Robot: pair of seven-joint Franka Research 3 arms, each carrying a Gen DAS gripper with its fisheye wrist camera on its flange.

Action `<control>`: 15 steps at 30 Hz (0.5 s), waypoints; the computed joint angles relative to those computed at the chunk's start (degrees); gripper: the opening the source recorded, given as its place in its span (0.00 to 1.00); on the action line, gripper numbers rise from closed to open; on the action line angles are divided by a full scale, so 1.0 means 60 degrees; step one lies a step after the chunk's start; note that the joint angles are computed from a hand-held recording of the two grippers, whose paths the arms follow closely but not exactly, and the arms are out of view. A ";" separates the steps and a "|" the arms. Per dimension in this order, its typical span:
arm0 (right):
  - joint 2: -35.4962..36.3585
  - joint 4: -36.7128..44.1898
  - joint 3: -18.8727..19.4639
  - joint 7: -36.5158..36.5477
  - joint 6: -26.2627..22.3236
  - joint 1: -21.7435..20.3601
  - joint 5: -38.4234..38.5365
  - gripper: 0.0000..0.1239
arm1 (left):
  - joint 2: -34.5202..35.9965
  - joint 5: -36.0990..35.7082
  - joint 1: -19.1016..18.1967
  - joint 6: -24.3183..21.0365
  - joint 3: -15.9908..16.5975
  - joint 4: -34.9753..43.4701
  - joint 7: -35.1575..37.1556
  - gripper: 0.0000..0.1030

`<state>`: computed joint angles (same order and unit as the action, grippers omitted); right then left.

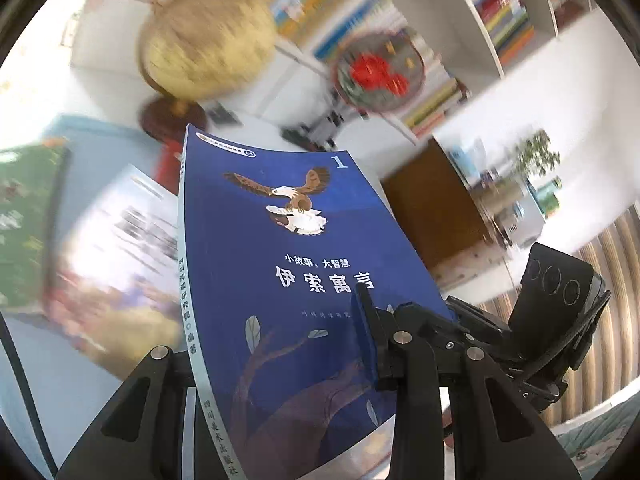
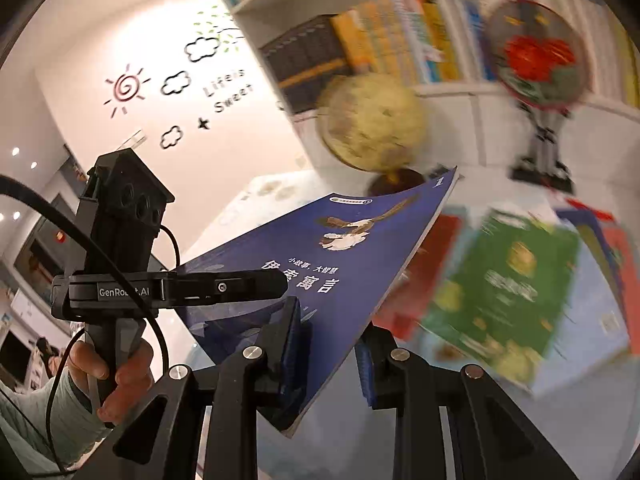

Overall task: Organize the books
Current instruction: 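Carry the upright eagle-cover book beside the beetle-cover book and lower it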

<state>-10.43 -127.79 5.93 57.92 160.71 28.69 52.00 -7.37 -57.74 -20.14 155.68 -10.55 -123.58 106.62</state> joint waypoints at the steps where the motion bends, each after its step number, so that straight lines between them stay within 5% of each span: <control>1: 0.0407 0.0456 0.0088 0.0012 0.0079 0.0089 0.0007 0.20 | -0.0190 0.0012 0.0119 -0.0036 0.0139 -0.0139 0.0128 0.29; 15: 0.5952 0.6495 0.1152 0.3273 -0.0099 0.0752 -0.3196 0.21 | -0.0337 0.0801 0.1663 -0.0690 0.1679 -0.0880 0.1655 0.31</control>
<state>25.28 -88.82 12.84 77.56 160.12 33.20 32.83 -9.39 -52.94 -10.17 151.54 -0.47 -128.86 116.55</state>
